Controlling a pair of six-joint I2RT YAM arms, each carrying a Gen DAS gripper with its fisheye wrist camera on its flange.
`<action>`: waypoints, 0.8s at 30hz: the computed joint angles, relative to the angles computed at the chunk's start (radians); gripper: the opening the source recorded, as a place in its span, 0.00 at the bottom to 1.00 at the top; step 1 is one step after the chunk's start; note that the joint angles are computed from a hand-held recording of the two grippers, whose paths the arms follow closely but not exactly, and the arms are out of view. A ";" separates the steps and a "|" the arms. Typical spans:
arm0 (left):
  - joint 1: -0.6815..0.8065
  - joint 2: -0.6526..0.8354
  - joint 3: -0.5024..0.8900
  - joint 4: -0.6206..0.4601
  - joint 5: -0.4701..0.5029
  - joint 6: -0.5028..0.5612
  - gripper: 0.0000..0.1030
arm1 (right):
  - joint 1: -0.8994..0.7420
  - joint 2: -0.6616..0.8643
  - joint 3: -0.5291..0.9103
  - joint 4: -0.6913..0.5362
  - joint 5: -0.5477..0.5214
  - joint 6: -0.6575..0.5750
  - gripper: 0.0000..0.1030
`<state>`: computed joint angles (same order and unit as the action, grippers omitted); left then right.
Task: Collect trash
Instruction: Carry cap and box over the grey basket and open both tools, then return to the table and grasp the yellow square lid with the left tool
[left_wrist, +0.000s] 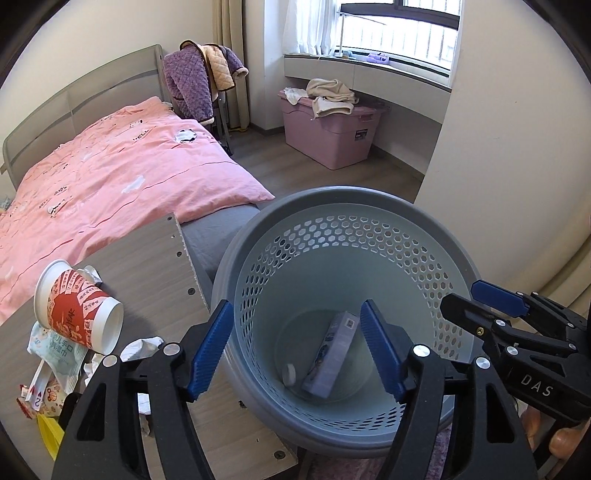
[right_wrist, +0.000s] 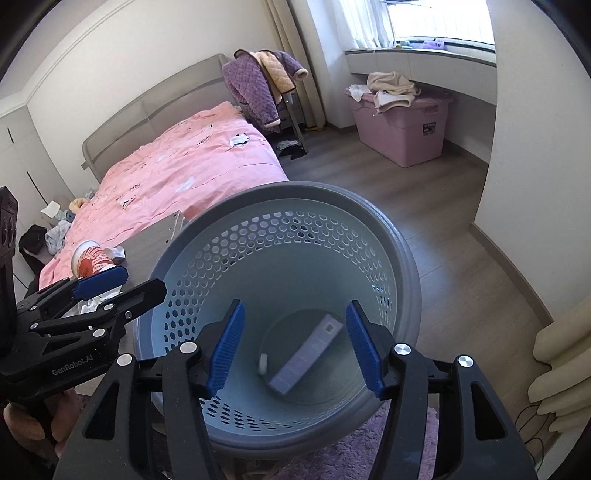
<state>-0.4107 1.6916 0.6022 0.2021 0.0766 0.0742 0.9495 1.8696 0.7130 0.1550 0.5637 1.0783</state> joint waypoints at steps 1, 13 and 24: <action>0.000 -0.001 -0.002 0.001 -0.002 -0.001 0.69 | 0.000 -0.001 -0.002 0.002 0.000 -0.001 0.55; 0.008 -0.010 -0.011 0.002 -0.007 -0.016 0.69 | 0.006 0.003 -0.006 0.012 0.001 -0.002 0.58; 0.039 -0.033 -0.038 0.007 -0.006 -0.017 0.69 | 0.012 0.021 0.009 0.022 -0.002 0.000 0.61</action>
<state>-0.3716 1.6590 0.5638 0.2090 0.0709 0.0569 0.9611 1.8905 0.7217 0.1770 0.5613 1.0786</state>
